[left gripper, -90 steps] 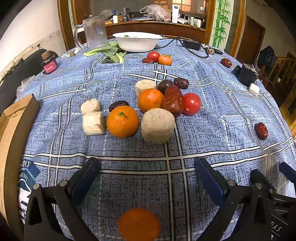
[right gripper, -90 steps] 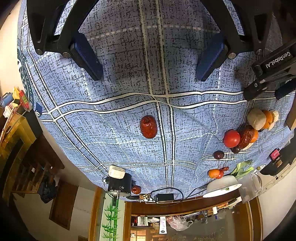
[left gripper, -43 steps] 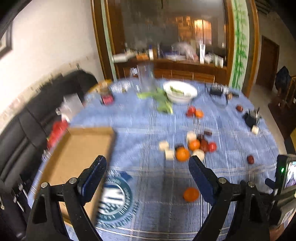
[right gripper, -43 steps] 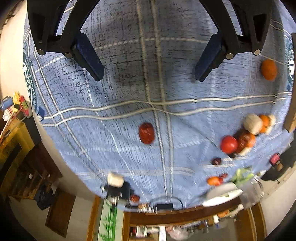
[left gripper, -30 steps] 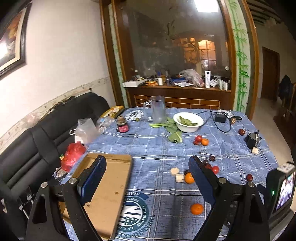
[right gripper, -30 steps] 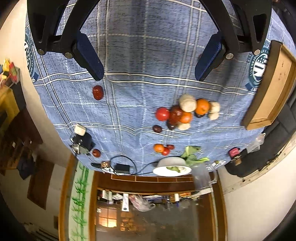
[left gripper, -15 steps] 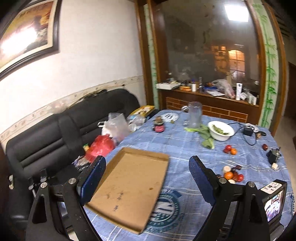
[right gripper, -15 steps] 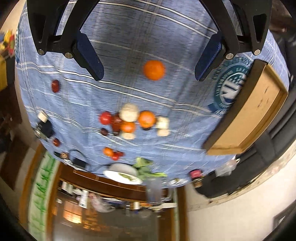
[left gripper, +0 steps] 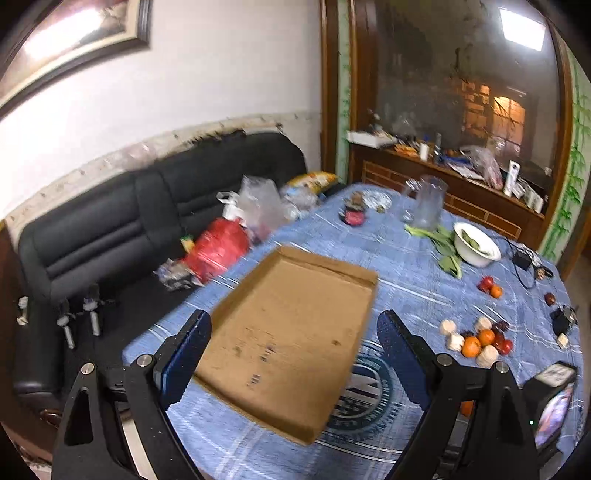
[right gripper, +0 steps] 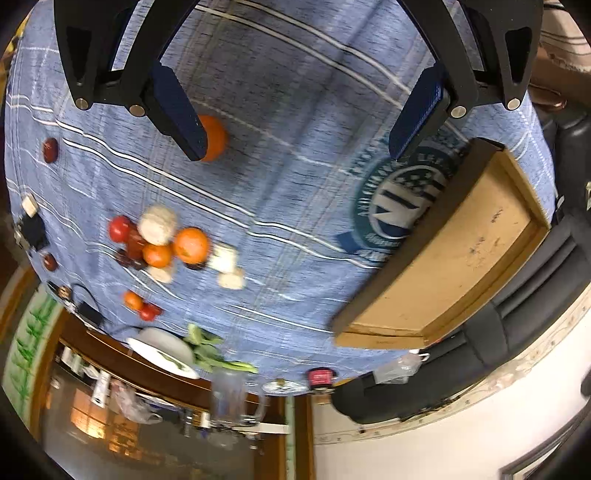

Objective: Organize fruits
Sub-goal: 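Grasp the mandarin orange with the left gripper while the right gripper grasps the red date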

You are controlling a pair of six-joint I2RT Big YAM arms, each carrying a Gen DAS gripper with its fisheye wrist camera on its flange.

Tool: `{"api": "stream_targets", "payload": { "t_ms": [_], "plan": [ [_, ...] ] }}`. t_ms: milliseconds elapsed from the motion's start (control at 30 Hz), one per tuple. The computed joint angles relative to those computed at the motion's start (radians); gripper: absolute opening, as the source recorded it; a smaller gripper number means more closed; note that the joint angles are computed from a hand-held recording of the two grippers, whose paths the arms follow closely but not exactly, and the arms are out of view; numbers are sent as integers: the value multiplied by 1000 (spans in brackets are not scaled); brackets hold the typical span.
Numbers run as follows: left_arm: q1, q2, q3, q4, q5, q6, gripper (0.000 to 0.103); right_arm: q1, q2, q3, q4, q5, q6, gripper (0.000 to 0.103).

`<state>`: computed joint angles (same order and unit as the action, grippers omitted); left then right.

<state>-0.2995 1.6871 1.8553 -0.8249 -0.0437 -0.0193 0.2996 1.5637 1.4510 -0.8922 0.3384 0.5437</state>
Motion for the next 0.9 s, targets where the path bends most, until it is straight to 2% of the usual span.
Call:
{"api": "stream_targets", "payload": {
  "t_ms": [100, 167, 300, 367, 433, 533, 600, 667, 800, 900],
  "plan": [
    [-33, 59, 44, -61, 49, 1, 91, -38, -80, -83, -1, 54, 48, 100],
    [-66, 104, 79, -120, 111, 11, 91, -83, -145, -151, -29, 85, 102, 100],
    [-137, 167, 114, -193, 214, 57, 91, -188, -266, -264, -113, 112, 206, 88],
    [-167, 187, 118, -218, 256, 93, 91, -240, -312, -301, -142, 102, 223, 84],
    [-192, 213, 135, -269, 307, 121, 89, -287, -348, -329, -154, 82, 222, 81],
    [-215, 247, 155, -344, 362, 168, 74, -344, -377, -351, -142, 46, 213, 79],
    [-220, 268, 173, -386, 388, 187, 63, -391, -384, -363, -103, -6, 195, 79],
    [-220, 285, 187, -410, 410, 187, 59, -427, -381, -373, -73, -43, 192, 79],
    [-209, 290, 190, -413, 418, 188, 59, -474, -350, -362, -25, -90, 164, 74],
    [-200, 291, 187, -414, 430, 189, 59, -492, -299, -326, 0, -119, 103, 72]
  ]
}}
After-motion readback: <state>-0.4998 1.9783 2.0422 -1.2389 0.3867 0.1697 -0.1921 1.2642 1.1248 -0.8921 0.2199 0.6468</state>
